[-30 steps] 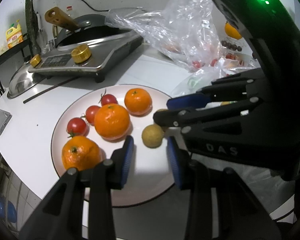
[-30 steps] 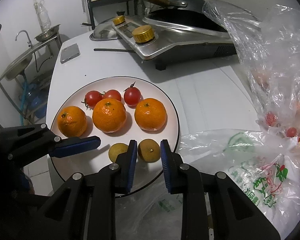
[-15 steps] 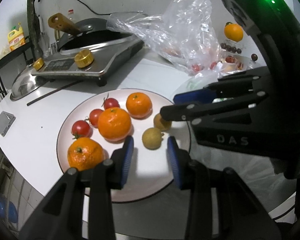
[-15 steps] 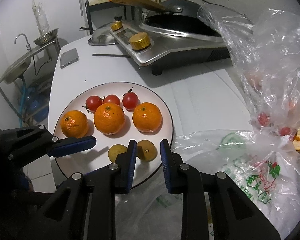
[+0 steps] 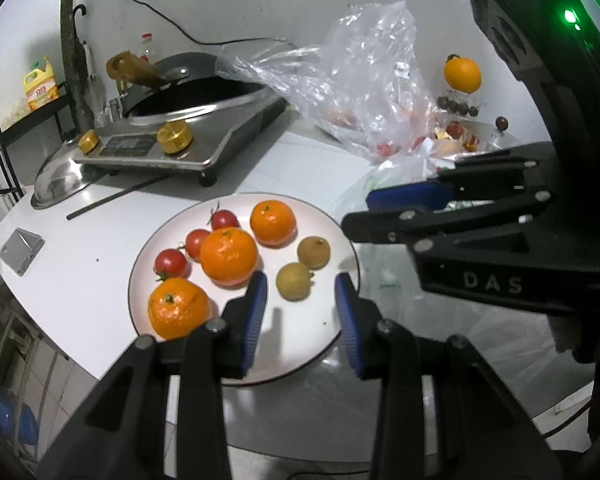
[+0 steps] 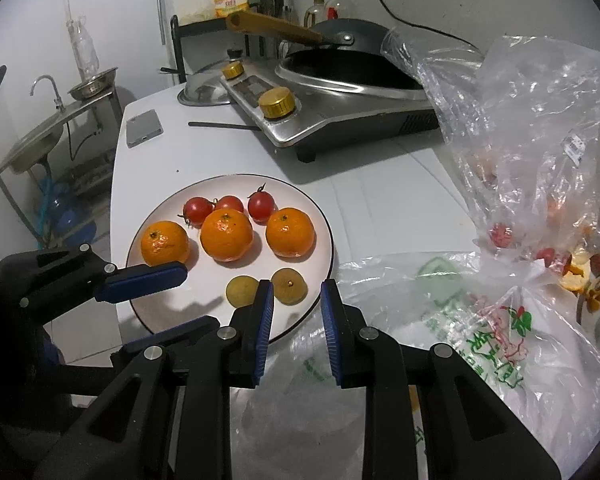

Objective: Organize fruits
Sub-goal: 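Move both open grippers back to the yellow fruits on the bag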

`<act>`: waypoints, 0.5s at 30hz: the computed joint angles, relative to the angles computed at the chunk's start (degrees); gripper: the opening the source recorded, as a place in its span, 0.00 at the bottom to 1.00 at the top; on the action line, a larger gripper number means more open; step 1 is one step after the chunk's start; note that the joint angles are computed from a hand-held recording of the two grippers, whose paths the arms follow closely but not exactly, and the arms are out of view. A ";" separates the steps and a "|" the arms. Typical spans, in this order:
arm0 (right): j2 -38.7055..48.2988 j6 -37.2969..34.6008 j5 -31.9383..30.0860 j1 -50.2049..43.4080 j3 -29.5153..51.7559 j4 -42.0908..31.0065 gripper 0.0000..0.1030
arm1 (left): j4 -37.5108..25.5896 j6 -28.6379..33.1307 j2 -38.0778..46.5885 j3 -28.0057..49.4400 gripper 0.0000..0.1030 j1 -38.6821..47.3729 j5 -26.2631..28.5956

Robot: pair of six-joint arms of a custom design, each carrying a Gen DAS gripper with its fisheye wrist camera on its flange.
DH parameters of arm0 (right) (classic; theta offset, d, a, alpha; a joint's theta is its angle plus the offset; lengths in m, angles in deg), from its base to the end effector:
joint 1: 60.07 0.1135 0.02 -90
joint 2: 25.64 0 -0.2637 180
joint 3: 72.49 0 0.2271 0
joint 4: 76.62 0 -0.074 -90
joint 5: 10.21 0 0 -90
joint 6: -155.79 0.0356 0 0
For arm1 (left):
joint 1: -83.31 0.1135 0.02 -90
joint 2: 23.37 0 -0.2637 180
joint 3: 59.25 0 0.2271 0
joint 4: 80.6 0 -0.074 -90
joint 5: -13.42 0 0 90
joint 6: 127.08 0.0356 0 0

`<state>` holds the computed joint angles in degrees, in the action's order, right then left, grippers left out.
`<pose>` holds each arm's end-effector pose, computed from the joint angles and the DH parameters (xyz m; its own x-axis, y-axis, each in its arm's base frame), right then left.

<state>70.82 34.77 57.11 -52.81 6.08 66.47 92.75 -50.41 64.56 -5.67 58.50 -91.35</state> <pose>0.3230 0.0550 0.2185 -0.5210 -0.5457 -0.6564 -0.7066 0.7071 -0.0270 0.2578 -0.1092 0.1778 -0.6327 0.0469 -0.7729 0.0876 0.9961 -0.0113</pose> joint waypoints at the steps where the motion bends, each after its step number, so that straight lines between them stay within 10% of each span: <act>1: -0.51 -0.11 -0.23 -0.32 -0.31 -0.04 0.25 | -0.43 -0.15 -0.44 -0.03 0.36 -0.56 -0.57; 5: -2.89 -0.84 -1.32 -1.95 -1.60 -0.52 0.25 | -1.77 -0.78 -1.17 -0.33 0.37 -3.22 -5.24; 9: -4.86 -1.88 -2.51 -3.74 -2.86 -1.04 0.26 | -2.16 -3.06 -2.79 -1.51 0.63 -4.84 -6.64; 15: -7.27 -3.53 -4.86 -7.10 -4.38 -1.94 0.26 | -4.06 -4.80 -3.95 -0.82 0.63 -9.25 -10.21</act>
